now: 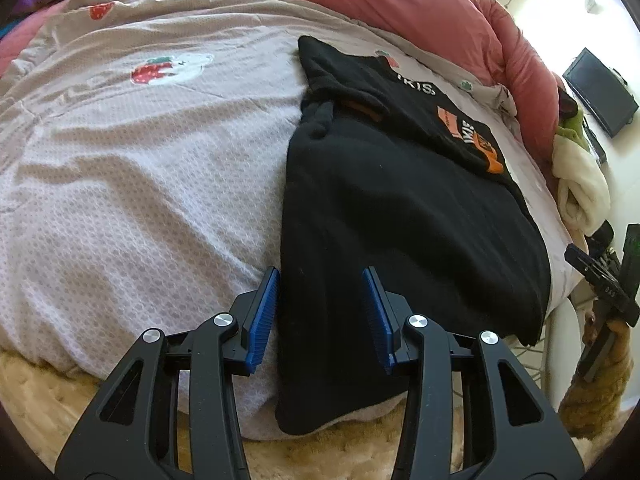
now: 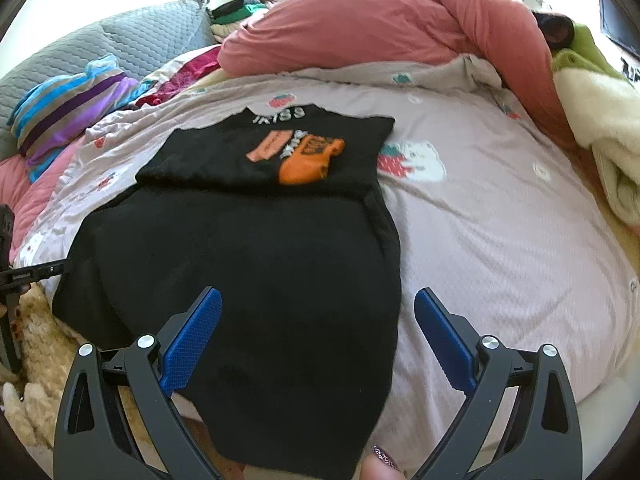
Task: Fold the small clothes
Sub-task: 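Move both tools along the sweatshirt body to its hem, then grasp the sweatshirt hem with the left tool while the right tool grasps it too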
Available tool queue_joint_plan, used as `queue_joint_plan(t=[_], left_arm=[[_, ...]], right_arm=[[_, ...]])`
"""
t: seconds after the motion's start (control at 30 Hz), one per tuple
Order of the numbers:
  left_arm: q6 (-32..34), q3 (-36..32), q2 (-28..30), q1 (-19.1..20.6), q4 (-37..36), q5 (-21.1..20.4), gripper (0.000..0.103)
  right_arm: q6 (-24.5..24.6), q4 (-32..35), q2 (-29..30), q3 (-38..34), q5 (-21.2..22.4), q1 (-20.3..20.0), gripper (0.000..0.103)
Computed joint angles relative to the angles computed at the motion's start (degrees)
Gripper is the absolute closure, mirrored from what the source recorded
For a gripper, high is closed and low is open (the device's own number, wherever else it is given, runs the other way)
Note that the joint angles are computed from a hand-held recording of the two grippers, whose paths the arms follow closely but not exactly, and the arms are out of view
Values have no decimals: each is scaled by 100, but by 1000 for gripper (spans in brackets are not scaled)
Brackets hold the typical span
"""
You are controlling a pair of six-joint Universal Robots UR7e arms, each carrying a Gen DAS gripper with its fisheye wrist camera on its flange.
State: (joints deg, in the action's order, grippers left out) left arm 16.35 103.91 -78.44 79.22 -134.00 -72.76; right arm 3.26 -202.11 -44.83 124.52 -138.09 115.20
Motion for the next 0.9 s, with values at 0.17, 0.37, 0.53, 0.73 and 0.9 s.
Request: queue_joint_plan(t=[0.17, 0.37, 0.53, 0.73, 0.9], left_arm=[[89, 91, -56, 24, 50, 3, 69], [93, 154, -144, 28, 132, -28, 69], [91, 209, -195, 23, 149, -12, 69], [114, 195, -172, 6, 193, 35, 69], [102, 158, -162, 25, 279, 11, 69]], right_arm=[[288, 202, -148, 272, 21, -20, 7], [635, 475, -382, 637, 515, -169, 26], [875, 647, -463, 839, 717, -261, 48], [1092, 816, -507, 1025, 851, -353, 53], [1120, 652, -527, 1209, 1218, -551, 65]])
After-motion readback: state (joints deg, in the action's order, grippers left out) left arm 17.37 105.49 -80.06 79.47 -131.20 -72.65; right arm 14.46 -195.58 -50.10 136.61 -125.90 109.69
